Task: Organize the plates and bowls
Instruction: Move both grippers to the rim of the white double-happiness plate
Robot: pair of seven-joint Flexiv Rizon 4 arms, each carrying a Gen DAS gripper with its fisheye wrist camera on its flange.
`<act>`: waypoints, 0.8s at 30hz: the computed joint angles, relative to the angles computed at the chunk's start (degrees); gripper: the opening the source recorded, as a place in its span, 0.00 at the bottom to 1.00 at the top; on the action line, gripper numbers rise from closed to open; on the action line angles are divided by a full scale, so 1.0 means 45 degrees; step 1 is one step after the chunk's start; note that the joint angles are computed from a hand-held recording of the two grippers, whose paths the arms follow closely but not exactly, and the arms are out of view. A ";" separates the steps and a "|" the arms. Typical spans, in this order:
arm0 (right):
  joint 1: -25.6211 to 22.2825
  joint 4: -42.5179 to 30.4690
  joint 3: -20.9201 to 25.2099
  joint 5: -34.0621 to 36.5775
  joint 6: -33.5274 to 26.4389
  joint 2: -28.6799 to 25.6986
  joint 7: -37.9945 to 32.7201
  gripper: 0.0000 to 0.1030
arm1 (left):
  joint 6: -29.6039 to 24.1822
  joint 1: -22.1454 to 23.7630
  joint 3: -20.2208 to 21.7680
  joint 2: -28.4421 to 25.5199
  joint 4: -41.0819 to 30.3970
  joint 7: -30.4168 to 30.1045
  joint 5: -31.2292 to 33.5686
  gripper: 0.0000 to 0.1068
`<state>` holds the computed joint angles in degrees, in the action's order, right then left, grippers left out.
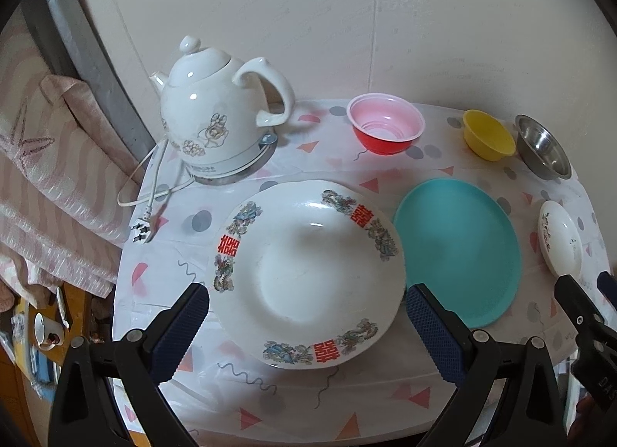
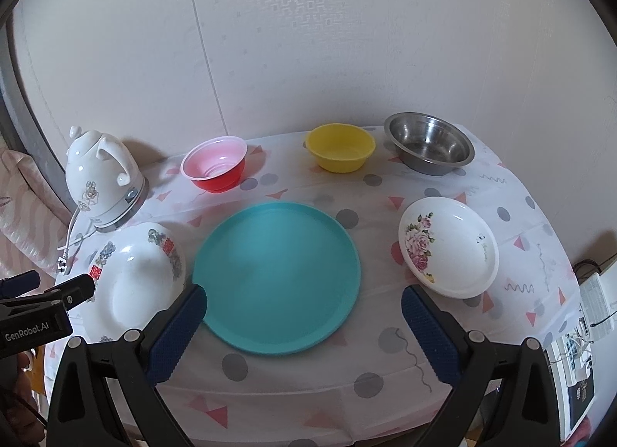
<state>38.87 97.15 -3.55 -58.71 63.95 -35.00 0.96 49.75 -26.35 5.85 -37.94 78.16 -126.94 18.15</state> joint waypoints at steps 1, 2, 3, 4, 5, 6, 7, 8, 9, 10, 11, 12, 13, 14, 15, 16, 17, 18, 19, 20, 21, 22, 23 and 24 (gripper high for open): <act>-0.0016 -0.0063 0.0017 0.0032 -0.0010 -0.0051 -0.0070 1.00 | -0.0025 0.0043 -0.0013 0.0004 0.0025 -0.0001 -0.0050 0.96; -0.0017 -0.0101 0.0018 0.0050 -0.0024 -0.0077 -0.0115 1.00 | -0.0018 0.0106 -0.0037 0.0001 0.0066 -0.0005 -0.0123 0.96; -0.0024 -0.0174 0.0020 0.0085 -0.0044 -0.0132 -0.0196 1.00 | 0.0014 0.0179 -0.0070 0.0001 0.0120 0.0015 -0.0200 0.96; -0.0038 -0.0235 0.0030 0.0136 -0.0045 -0.0181 -0.0283 1.00 | 0.0101 0.0313 -0.0154 0.0004 0.0213 0.0104 -0.0344 0.96; -0.0062 -0.0302 0.0058 0.0221 -0.0029 -0.0242 -0.0406 1.00 | 0.0201 0.0405 -0.0224 0.0010 0.0290 0.0203 -0.0458 0.96; -0.0072 -0.0358 0.0067 0.0295 0.0000 -0.0297 -0.0508 1.00 | 0.0603 0.0728 -0.0501 0.0049 0.0574 0.0525 -0.0809 0.96; -0.0068 -0.0424 0.0063 0.0361 0.0026 -0.0356 -0.0608 1.00 | 0.1055 0.1014 -0.0749 0.0094 0.0877 0.0804 -0.1191 0.96; -0.0052 -0.0463 0.0045 0.0406 0.0056 -0.0393 -0.0690 1.00 | 0.1944 0.1543 -0.1199 0.0185 0.1490 0.1181 -0.1869 0.96; -0.0042 -0.0533 0.0038 0.0457 0.0079 -0.0452 -0.0835 1.00 | 0.2530 0.1873 -0.1465 0.0236 0.1916 0.1436 -0.2452 0.96; 0.0000 -0.0569 -0.0001 0.0474 0.0080 -0.0485 -0.0909 1.00 | 0.2877 0.2030 -0.1582 0.0271 0.2190 0.1626 -0.2894 0.96; 0.0029 -0.0620 -0.0034 0.0496 0.0090 -0.0527 -0.0992 1.00 | 0.3396 0.2320 -0.1837 0.0284 0.2566 0.1854 -0.3484 0.96; 0.0030 -0.0653 -0.0045 0.0543 0.0160 -0.0563 -0.1058 1.00 | 0.4062 0.2803 -0.2286 0.0320 0.3120 0.2159 -0.4265 0.96; 0.0013 -0.0695 -0.0042 0.0619 0.0272 -0.0612 -0.1125 1.00 | 0.4313 0.2933 -0.2394 0.0329 0.3349 0.2297 -0.4678 0.96; -0.0020 -0.0746 -0.0035 0.0715 0.0427 -0.0673 -0.1209 1.00 | 0.4604 0.3168 -0.2606 0.0351 0.3664 0.2412 -0.5232 0.96; -0.0038 -0.0793 -0.0059 0.0793 0.0615 -0.0741 -0.1263 1.00 | 0.4953 0.3536 -0.2951 0.0351 0.4070 0.2535 -0.5932 0.96; -0.0037 -0.0859 -0.0091 0.0877 0.0764 -0.0819 -0.1337 1.00 | 0.5041 0.3648 -0.3052 0.0307 0.4184 0.2661 -0.6323 0.96; -0.0027 -0.0936 -0.0092 0.1015 0.0820 -0.0893 -0.1467 1.00 | 0.5087 0.3952 -0.3335 0.0272 0.4442 0.2764 -0.6959 0.96; -0.0068 -0.1074 -0.0003 0.1268 0.0846 -0.1013 -0.1728 1.00 | 0.5061 0.4068 -0.3425 0.0256 0.4579 0.2855 -0.7370 0.96; -0.0066 -0.1170 0.0018 0.1470 0.0877 -0.1104 -0.1925 1.00 | 0.5044 0.4239 -0.3596 0.0259 0.4767 0.3018 -0.7816 0.96; -0.0087 -0.1325 0.0096 0.1738 0.0886 -0.1236 -0.2204 1.00 | 0.5056 0.4396 -0.3757 0.0232 0.4933 0.3199 -0.8230 0.96; -0.0125 -0.1486 0.0199 0.2053 0.0877 -0.1368 -0.2523 1.00 | 0.5035 0.4401 -0.3713 0.0198 0.5006 0.3248 -0.8489 0.96; -0.0141 -0.1657 0.0265 0.2343 0.0921 -0.1515 -0.2804 0.99 | 0.4948 0.4212 -0.3410 0.0185 0.4978 0.3135 -0.8519 0.96; -0.0161 -0.1802 0.0320 0.2619 0.1055 -0.1659 -0.3069 0.98 | 0.4776 0.3881 -0.2903 0.0157 0.4866 0.2845 -0.8366 0.96; -0.0183 -0.1961 0.0398 0.2934 0.1120 -0.1802 -0.3367 0.98 | 0.4726 0.3675 -0.2581 0.0144 0.4824 0.2637 -0.8250 0.95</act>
<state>38.05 88.32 -1.76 -45.51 68.99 -43.11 -14.20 71.02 -9.82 -5.76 -37.30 99.86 -115.08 -18.98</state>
